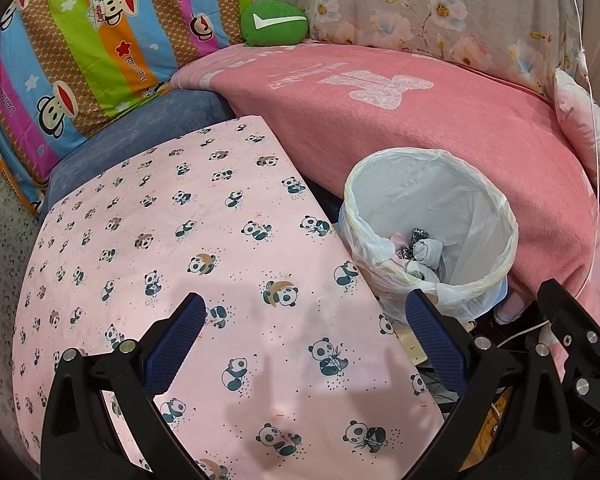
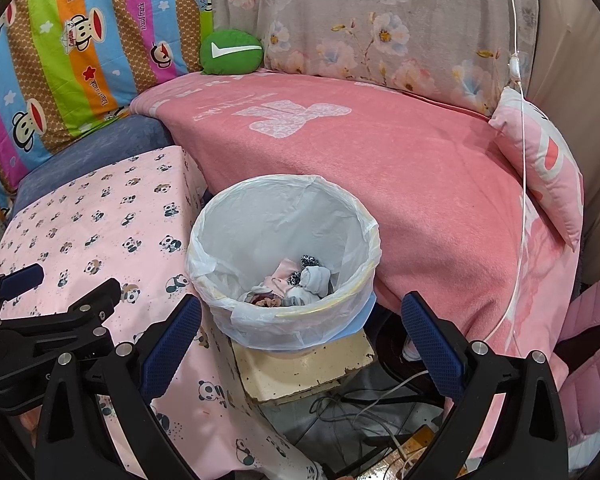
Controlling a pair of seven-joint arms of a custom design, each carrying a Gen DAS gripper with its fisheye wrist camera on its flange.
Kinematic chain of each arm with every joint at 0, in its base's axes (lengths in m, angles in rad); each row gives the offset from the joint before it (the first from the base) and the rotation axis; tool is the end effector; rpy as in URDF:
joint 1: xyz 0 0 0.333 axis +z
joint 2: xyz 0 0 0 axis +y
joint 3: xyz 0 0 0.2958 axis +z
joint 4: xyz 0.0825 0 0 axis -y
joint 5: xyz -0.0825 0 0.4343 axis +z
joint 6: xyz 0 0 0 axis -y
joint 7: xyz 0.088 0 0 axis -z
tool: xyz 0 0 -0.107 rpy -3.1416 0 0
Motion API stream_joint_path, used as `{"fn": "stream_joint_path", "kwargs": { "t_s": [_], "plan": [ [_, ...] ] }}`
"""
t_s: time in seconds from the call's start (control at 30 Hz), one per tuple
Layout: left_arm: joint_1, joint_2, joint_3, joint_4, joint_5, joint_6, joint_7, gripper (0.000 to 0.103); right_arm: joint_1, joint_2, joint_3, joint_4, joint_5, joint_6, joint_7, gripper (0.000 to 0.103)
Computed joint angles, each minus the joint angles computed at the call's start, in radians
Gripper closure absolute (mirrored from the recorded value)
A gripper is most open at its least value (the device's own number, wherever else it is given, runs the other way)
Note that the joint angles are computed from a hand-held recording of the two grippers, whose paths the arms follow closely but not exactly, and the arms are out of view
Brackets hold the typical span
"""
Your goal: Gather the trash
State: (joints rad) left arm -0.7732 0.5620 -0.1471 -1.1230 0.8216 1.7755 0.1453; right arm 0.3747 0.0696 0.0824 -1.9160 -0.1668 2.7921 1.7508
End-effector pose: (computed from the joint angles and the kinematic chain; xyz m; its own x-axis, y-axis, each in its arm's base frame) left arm 0.5387 -0.5527 0.4990 0.4060 -0.9122 -0.0555 -0.6913 -0.2668 -0.6715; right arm 0.5996 0.3022 0.5119 0.3891 -0.9210 0.0167 -0.6290 -0.2789 -0.7257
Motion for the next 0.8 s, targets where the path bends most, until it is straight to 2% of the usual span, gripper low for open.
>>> {"fn": "stream_joint_path", "kwargs": {
  "t_s": [0.8],
  "plan": [
    [0.011,-0.01,-0.007,-0.024,-0.011,0.024,0.007,0.007,-0.003,-0.004,0.001,-0.005,-0.001,0.0,0.003,0.004]
  ]
}}
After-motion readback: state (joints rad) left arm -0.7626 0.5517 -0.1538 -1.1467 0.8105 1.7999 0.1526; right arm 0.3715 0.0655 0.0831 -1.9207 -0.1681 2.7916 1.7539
